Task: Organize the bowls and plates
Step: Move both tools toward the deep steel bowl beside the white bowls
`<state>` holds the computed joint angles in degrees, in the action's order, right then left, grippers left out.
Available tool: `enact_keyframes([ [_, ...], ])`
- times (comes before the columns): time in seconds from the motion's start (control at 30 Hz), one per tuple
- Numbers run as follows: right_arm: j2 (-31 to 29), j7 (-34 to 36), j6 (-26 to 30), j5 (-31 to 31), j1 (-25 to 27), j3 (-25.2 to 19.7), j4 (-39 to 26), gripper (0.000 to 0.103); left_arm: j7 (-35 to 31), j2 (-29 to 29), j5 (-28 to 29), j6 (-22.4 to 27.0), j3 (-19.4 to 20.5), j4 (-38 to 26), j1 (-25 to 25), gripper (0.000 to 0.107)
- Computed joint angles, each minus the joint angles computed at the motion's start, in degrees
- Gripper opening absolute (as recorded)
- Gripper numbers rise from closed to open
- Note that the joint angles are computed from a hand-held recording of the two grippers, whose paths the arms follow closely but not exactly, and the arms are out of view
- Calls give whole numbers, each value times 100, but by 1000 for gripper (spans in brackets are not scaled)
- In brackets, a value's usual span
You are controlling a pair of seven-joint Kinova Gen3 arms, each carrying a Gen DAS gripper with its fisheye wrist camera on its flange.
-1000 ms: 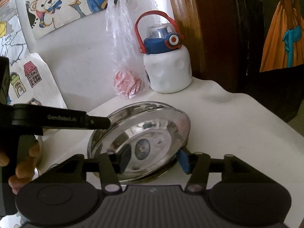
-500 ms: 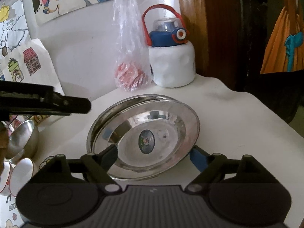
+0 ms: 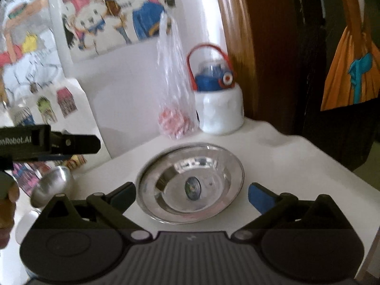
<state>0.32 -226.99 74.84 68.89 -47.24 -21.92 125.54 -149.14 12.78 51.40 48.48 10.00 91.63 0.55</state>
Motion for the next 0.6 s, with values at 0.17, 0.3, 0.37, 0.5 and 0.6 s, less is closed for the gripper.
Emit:
enact_keyframes([
  [0.17, 244, -439, 1013, 105, -533, -298, -161, 103, -721, -447, 678, 48, -154, 529, -282, 90],
  [0.3, 472, -533, 1562, 256, -923, -312, -409, 103, -1413, -789, 1268, 227, -459, 927, -440, 101],
  [0.37, 586, -513, 1765, 355, -1095, -290, -561, 103, -1701, -925, 1442, 421, -653, 1042, -529, 102],
  [0.5, 779, -314, 1904, 588, -1338, -200, -859, 103, -2048, -1085, 1623, 806, -1020, 1121, -758, 102],
  [0.6, 946, -90, 1860, 779, -1458, -107, -1108, 103, -2308, -1149, 1764, 1038, -1263, 1156, -996, 102],
])
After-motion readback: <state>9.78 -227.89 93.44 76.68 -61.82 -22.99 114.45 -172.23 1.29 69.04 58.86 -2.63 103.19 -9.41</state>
